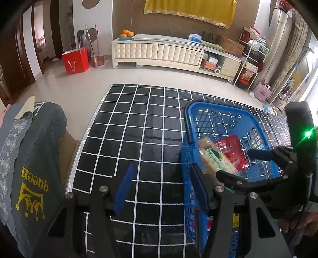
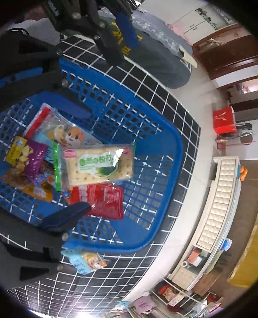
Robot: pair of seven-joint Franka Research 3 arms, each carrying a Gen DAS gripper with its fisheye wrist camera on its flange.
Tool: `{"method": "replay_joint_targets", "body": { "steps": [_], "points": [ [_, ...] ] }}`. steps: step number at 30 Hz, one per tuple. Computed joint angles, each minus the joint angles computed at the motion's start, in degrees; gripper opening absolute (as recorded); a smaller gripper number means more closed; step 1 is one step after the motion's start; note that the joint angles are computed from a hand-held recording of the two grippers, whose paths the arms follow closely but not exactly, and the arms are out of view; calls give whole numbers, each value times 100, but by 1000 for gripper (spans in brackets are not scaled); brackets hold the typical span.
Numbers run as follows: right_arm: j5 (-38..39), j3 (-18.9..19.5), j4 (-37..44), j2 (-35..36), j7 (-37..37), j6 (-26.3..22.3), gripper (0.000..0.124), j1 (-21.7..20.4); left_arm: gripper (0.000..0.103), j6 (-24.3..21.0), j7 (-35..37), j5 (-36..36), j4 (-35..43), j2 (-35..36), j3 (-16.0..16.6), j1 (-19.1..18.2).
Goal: Organize snacks
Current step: 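Lower the cracker pack into the basket and open the right tool, then move the open right tool to the blue Dan Huang Su bag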
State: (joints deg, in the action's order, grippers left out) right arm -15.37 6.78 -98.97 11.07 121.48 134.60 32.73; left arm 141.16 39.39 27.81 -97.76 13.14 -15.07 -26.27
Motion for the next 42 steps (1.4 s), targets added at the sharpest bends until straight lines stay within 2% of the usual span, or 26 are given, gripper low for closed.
{"method": "replay_joint_targets", "body": {
  "steps": [7, 17, 19, 23, 27, 30, 36, 42],
  "points": [
    [-117, 77, -737, -869, 210, 240, 89, -148, 56, -240, -154, 200, 59, -181, -68, -153],
    [-307, 488, -1925, -2390, 656, 561, 90, -797, 57, -837, -326, 916, 767, -77, -201, -705],
    [-300, 579, -2133, -2662, 705, 614, 90, -952, 73, -1013, -339, 1120, 984, 15, -222, -866],
    [-169, 700, -2602, -3244, 741, 717, 90, -1240, 82, -1224, -336, 1368, 1372, 218, -231, -1149],
    [7, 802, -2984, -3706, 791, 804, 90, -1528, 82, -1131, -314, 1531, 1640, 406, -191, -1384],
    [186, 819, -3202, -3955, 739, 874, 90, -1687, 82, -1430, -207, 1627, 2182, 751, -147, -1665],
    [605, 717, -3541, -4206, 465, 1090, 90, -1898, 85, -1738, 104, 1489, 3154, 1388, 28, -2093],
    [969, 597, -3660, -4158, 153, 1236, 91, -2072, 85, -2337, 609, 1412, 4589, 2260, 417, -2640]
  ]
}}
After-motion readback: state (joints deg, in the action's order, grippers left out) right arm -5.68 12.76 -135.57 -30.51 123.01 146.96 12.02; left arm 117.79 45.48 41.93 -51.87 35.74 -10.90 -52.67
